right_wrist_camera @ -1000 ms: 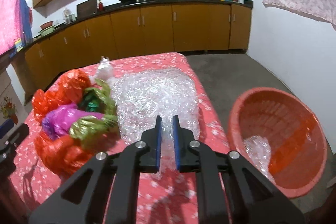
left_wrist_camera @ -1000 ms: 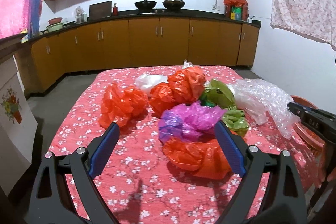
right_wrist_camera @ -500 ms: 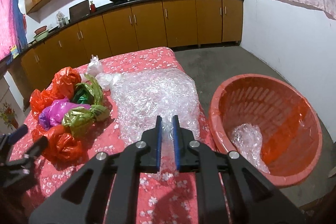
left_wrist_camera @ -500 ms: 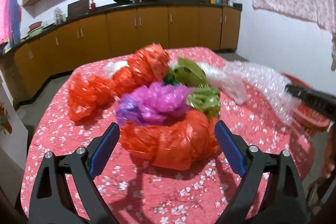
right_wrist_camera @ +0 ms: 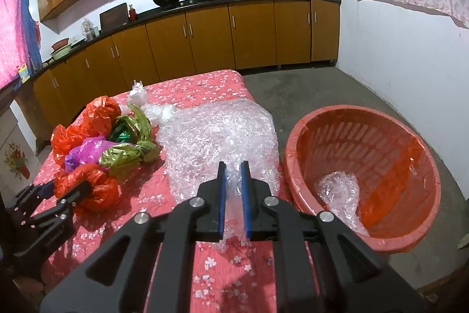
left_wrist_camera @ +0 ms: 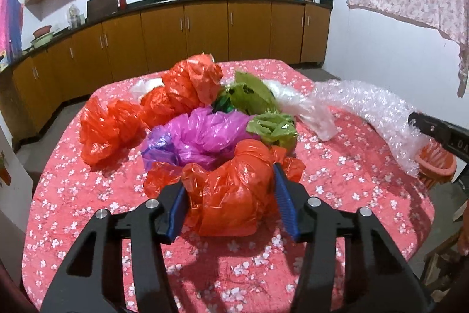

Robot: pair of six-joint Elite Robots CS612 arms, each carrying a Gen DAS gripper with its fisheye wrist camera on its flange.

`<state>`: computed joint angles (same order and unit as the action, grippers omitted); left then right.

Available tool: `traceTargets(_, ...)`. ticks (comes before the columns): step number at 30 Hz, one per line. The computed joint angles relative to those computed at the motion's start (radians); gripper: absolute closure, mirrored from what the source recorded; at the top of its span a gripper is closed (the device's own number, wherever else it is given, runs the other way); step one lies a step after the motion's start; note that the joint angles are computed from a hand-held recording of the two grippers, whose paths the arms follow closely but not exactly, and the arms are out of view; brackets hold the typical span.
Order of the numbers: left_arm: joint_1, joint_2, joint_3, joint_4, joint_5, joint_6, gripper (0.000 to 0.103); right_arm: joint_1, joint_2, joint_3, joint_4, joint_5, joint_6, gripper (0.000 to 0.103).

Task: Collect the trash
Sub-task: 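Grasp a red plastic bag from the pile with the left tool, then carry both items to the orange basket and open both tools to drop them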

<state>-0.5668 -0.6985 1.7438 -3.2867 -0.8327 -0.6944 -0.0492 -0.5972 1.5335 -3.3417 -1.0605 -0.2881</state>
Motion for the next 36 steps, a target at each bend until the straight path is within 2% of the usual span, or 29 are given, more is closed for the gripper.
traceTargets(9, -0.011, -0.023, 0.006, -0.039, 0.046, 0.03, 0.049, -0.017, -0.017, 0.023, -0.037, 0.02, 0.023, 0.092)
traceTargets(15, -0.017, -0.026, -0.002, -0.063, 0.048, 0.043, 0.049, -0.032, -0.026, 0.04, -0.072, 0.034, 0.043, 0.092)
traceTargets(23, -0.021, -0.018, -0.05, -0.084, 0.053, 0.11, 0.049, -0.054, -0.033, 0.042, -0.119, 0.026, 0.092, 0.092)
traceTargets(36, -0.024, 0.035, -0.184, -0.094, -0.018, 0.229, 0.049, -0.093, -0.019, 0.01, -0.162, -0.038, 0.169, 0.092)
